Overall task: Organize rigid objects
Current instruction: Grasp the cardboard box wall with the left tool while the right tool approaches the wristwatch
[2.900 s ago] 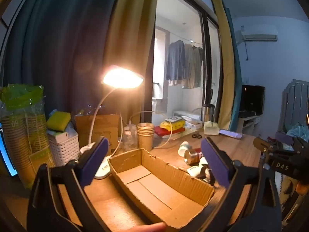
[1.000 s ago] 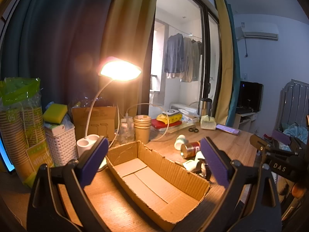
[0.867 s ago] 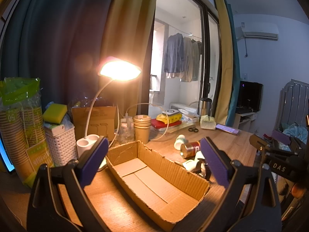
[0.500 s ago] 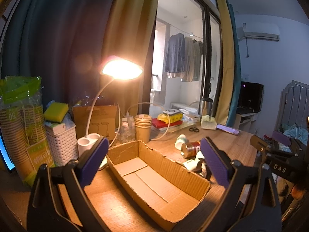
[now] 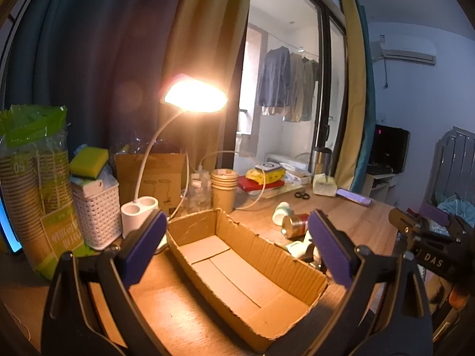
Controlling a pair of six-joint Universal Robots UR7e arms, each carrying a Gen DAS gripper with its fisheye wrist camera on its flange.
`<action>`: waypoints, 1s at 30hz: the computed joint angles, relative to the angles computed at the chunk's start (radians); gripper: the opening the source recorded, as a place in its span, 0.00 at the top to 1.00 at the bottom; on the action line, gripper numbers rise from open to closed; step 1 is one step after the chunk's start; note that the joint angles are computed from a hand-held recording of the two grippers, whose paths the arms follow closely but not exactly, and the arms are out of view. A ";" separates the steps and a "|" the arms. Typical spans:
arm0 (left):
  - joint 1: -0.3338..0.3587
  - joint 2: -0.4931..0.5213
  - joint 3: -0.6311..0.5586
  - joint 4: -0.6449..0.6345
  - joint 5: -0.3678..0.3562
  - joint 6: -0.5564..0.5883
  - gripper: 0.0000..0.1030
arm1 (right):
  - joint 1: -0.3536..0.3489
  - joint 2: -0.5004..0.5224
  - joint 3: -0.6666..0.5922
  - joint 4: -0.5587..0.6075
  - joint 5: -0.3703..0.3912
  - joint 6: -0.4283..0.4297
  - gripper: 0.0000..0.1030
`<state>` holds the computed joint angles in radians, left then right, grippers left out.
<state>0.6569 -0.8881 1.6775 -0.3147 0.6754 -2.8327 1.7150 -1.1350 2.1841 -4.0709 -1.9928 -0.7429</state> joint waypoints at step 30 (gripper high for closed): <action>0.195 0.441 -0.637 1.013 0.064 -0.575 0.07 | -0.051 0.030 -0.036 0.134 -0.065 0.047 0.08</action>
